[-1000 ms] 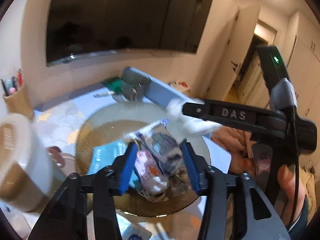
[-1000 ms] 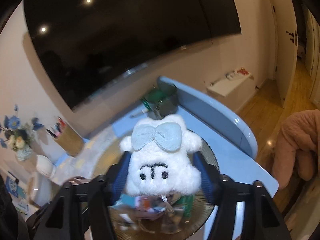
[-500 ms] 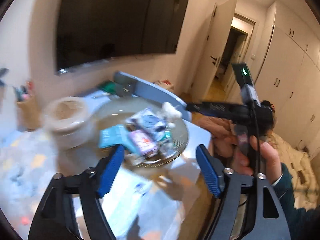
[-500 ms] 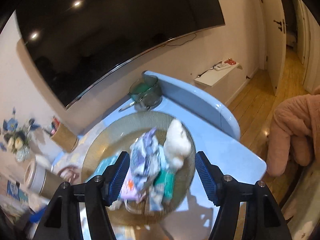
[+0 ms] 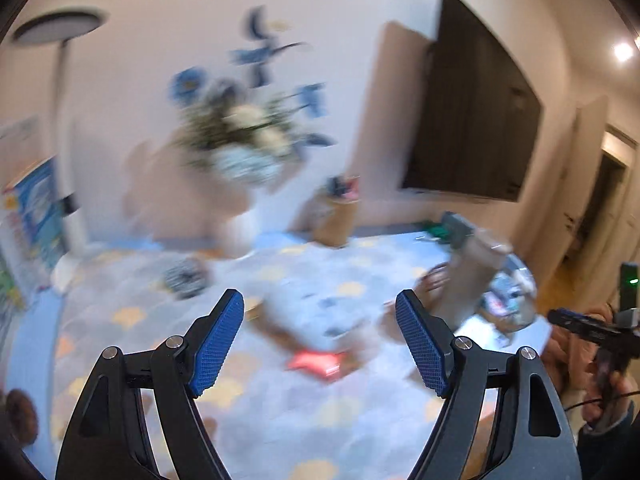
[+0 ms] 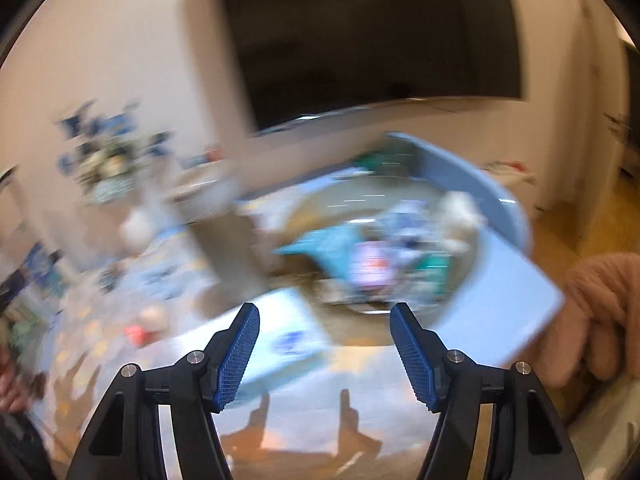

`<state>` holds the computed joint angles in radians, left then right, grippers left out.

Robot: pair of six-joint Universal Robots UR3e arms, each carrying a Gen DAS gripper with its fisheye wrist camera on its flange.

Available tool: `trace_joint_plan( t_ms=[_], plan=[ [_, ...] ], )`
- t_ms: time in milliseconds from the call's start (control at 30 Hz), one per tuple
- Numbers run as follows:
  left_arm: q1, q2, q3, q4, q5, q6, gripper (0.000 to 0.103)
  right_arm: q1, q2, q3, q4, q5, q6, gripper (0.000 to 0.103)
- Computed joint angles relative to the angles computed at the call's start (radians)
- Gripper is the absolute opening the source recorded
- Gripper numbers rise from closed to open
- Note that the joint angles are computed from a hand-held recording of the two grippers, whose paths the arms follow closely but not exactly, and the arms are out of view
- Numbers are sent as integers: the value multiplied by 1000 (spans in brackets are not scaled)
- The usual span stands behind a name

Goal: Organize soft objects
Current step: 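Move both tools back over the bed toward the scrunchie and white bag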

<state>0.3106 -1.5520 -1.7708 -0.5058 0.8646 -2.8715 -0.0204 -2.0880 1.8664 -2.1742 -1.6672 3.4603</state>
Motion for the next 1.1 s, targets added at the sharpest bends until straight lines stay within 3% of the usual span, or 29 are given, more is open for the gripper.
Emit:
trace_joint_plan(
  t_ms=[67,233,300,433,500,567,667,767,900,1000,1100],
  plan=[
    [62,13,-42,-18,-9,45,77,159,141,-76,-71,-47,46,66],
    [108,-54,-73,-23,27,86,77,385,490,-322,-126,-99,74,66],
    [119,-70,-138,80,41,81,77,439,637,-442,-122,-80,66,66],
    [64,-206,-160,249,198,60,77,492,866,-595,-156,1,54,66],
    [41,-261,-191,378,285,25,77,525,986,-688,-146,-13,45,66],
    [33,-313,-208,472,331,1,77,563,1090,-788,-85,-92,37,66],
    [45,-357,-191,461,320,-1,77,562,1130,-791,-81,-117,64,66],
    [58,-377,-145,378,304,-7,77,527,1108,-686,-172,-98,81,66],
    [96,-372,-142,322,236,1,77,517,1129,-674,-143,-142,98,67],
    [107,-368,-155,330,215,1,77,525,1135,-667,-155,-171,105,81],
    [99,-366,-164,349,231,1,77,525,1126,-650,-161,-173,108,85]
  ],
)
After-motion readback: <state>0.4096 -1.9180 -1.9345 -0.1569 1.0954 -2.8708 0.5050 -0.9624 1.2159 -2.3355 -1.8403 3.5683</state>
